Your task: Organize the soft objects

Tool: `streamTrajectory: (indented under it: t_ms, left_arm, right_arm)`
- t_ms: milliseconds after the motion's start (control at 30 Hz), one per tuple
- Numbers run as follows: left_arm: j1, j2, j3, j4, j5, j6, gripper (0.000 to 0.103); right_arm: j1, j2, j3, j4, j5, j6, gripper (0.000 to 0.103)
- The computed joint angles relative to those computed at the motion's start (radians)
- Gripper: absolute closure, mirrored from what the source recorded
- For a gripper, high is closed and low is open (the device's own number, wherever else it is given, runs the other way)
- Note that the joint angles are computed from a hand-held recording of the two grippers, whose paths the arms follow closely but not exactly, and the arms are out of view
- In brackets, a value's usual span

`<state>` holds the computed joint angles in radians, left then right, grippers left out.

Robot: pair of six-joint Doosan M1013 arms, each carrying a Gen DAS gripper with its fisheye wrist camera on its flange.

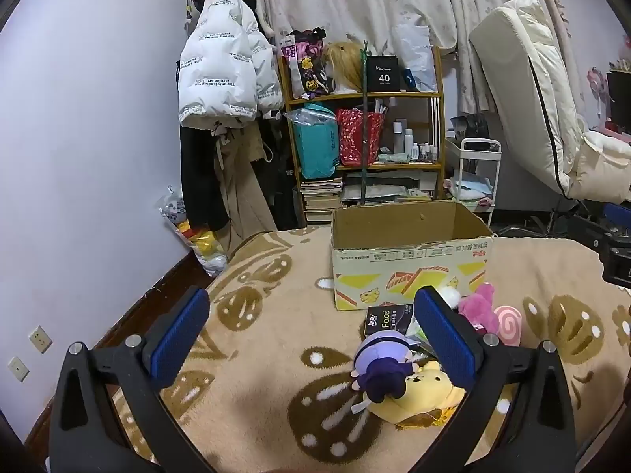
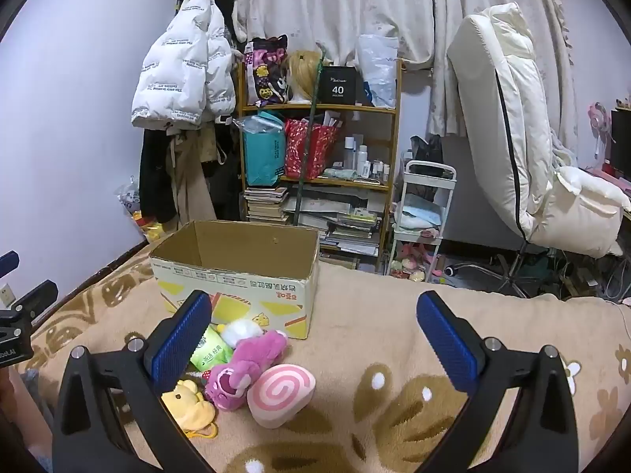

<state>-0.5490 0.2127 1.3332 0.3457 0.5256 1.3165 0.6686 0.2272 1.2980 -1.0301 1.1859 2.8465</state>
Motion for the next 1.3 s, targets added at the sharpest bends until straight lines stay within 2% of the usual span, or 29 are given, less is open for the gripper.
streamTrajectory:
  t_ms: [100, 167, 333, 967, 1300]
  left_arm:
    - [-0.001, -0.003, 0.008, 0.020, -0.020, -0.015, 0.001]
    - [-0.003, -0.006, 0.011, 0.034, -0.022, -0.030, 0.001]
    - [-0.016, -0.010, 0.015, 0.075, -0.010, -0.071, 0.001]
    - [0.003, -0.007, 0.011, 0.007, -0.022, -0.018, 0.001]
    - [0.003, -0.006, 0.016, 0.020, -0.028, -0.030, 0.001]
  right_arm:
    - [-0.006, 0.003, -0.011, 0.039, 0.007, -0.030, 0.000]
    - [0.001, 0.000, 0.000, -0.006, 0.002, -0.010, 0.000]
    - [0.000, 0.000, 0.001, -0.004, 0.000, -0.009, 0.000]
    - [0.001, 0.000, 0.004, 0.002, -0.004, -0.015, 0.000]
    - [0.000, -0.001, 0.003, 0.009, -0.006, -0.020, 0.000]
